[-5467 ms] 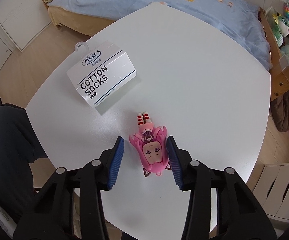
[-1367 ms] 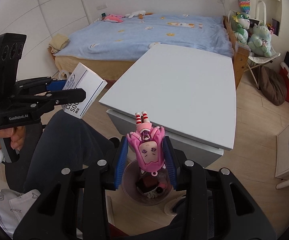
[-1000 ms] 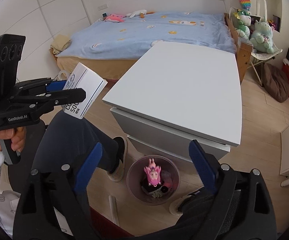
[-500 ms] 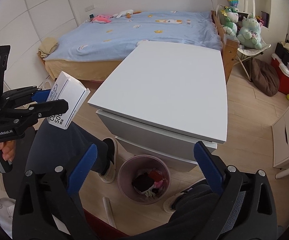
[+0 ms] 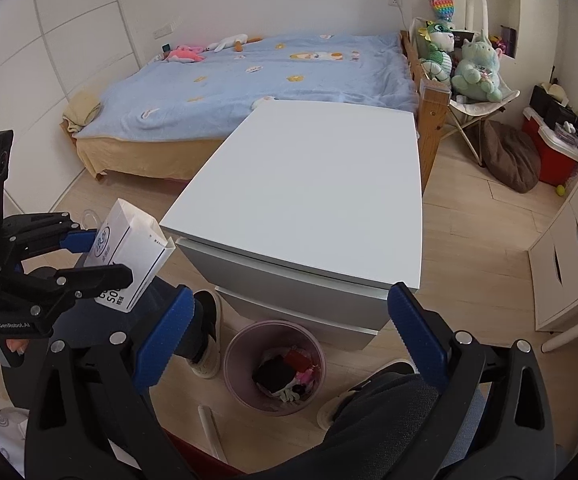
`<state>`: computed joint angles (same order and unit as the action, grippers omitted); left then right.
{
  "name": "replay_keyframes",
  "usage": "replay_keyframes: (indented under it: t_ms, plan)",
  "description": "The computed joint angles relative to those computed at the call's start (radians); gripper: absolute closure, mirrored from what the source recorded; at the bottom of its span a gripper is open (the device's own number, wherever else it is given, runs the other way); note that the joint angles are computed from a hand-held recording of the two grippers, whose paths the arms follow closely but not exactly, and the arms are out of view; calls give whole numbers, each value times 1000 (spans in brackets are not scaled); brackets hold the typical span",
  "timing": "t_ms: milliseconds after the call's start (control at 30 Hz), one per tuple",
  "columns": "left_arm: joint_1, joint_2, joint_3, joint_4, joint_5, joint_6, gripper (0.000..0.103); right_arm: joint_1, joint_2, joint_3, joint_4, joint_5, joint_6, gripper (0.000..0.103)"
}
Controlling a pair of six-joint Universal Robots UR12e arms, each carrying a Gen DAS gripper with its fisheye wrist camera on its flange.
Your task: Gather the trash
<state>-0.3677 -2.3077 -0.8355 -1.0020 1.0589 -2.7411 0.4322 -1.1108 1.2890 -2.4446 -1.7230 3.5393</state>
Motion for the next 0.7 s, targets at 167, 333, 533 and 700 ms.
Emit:
replay_keyframes:
  t_ms: [167,333,533,700]
  plan:
    - [-6,-10,26,-46,9,31,56,-3,-5,7,-8,-5,13,7]
    - [-4,-19,38,-51,1,2,13,-2,-7,8,-9,-7,13,7]
    - [-3,-23,40,-35,32,-38,8,-3,-7,9,-9,-1,18,6]
    - [-1,-22,39,-17,45,-65,7,-3,-4,4,-5,0,17,6]
